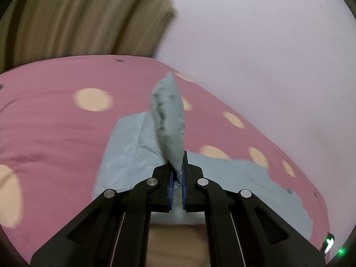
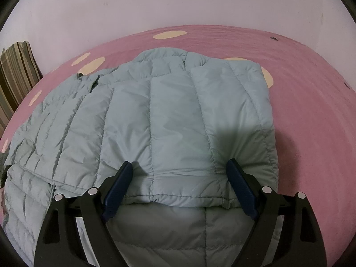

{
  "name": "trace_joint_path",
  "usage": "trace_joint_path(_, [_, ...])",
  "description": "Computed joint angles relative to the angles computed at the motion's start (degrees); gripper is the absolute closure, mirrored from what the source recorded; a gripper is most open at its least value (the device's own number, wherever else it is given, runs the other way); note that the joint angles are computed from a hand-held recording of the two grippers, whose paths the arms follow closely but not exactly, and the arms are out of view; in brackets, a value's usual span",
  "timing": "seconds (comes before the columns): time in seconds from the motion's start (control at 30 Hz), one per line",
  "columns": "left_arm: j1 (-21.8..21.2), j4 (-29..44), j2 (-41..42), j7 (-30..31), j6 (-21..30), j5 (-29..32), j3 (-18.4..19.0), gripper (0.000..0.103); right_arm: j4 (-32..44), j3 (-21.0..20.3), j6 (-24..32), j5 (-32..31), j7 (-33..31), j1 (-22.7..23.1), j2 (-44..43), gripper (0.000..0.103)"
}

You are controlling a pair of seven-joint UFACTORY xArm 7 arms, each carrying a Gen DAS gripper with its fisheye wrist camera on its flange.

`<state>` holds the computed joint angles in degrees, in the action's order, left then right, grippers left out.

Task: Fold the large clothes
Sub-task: 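Grasp the other sleeve cuff with the left gripper and lift it, then fold the held sleeve across the jacket back and open the left gripper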

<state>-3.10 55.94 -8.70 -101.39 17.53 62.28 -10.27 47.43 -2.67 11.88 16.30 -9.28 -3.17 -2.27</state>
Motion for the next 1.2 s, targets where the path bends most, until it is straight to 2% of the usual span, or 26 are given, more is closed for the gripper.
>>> trace_joint_path(0.07, [-2.67,6.16,5.46,2.12,0.49,-0.36,-1.84,0.098,-0.24,-0.07,-0.10,0.77,-0.49,0.11,-0.23,0.018])
trace_joint_path(0.3, [-13.64,26.22,23.00,12.60,4.78,-3.90,-3.17,0.098,-0.90,-0.17,-0.41,2.92,-1.52,0.54,-0.87,0.018])
trace_joint_path(0.43, [-19.22,38.70,33.51,20.98,8.24,-8.23,-4.07,0.098,-1.56,-0.31,-0.61,3.93,-1.92,0.87,-1.49,0.018])
trace_joint_path(0.47, [-21.55,42.04,36.37,24.13,8.98,-10.23,-3.11,0.098,-1.64,-0.34,-0.65,3.96,-1.87,0.94,-1.55,0.018])
trace_joint_path(0.6, [-24.32,48.42,42.66,31.44,12.61,-13.28,-4.14,0.098,-1.80,-0.46,-0.73,3.74,-1.59,1.10,-1.67,0.018])
trace_joint_path(0.67, [-25.77,50.11,44.85,35.15,12.96,-16.16,-3.16,0.098,-1.84,-0.51,-0.69,3.89,-1.62,1.19,-1.73,0.018])
trace_joint_path(0.7, [-25.04,48.43,44.17,34.77,13.10,-15.55,-4.15,0.098,-1.88,-0.53,-0.72,4.02,-1.68,1.25,-1.77,0.018])
trace_joint_path(0.8, [-27.16,49.71,45.66,37.73,14.21,-18.97,-2.36,0.097,-1.94,-0.54,-0.76,4.11,-1.63,1.34,-1.81,0.018])
trace_joint_path(0.87, [-28.45,49.06,45.33,37.89,14.04,-19.90,-0.88,0.091,-1.93,-0.52,-0.81,3.80,-1.41,1.30,-1.78,0.018])
trace_joint_path(0.97, [-30.31,49.02,45.09,38.81,13.86,-21.51,1.07,0.072,-1.88,-0.54,-0.76,3.70,-1.32,1.30,-1.74,0.018])
trace_joint_path(1.03, [-31.90,47.10,43.51,37.80,12.88,-21.53,3.19,0.054,-1.87,-0.50,-0.77,3.43,-1.11,1.26,-1.72,0.018])
trace_joint_path(1.2, [-34.31,40.24,37.96,37.07,10.11,-24.01,6.58,0.046,-1.75,-0.65,-0.58,4.15,-1.61,1.41,-1.76,0.018])
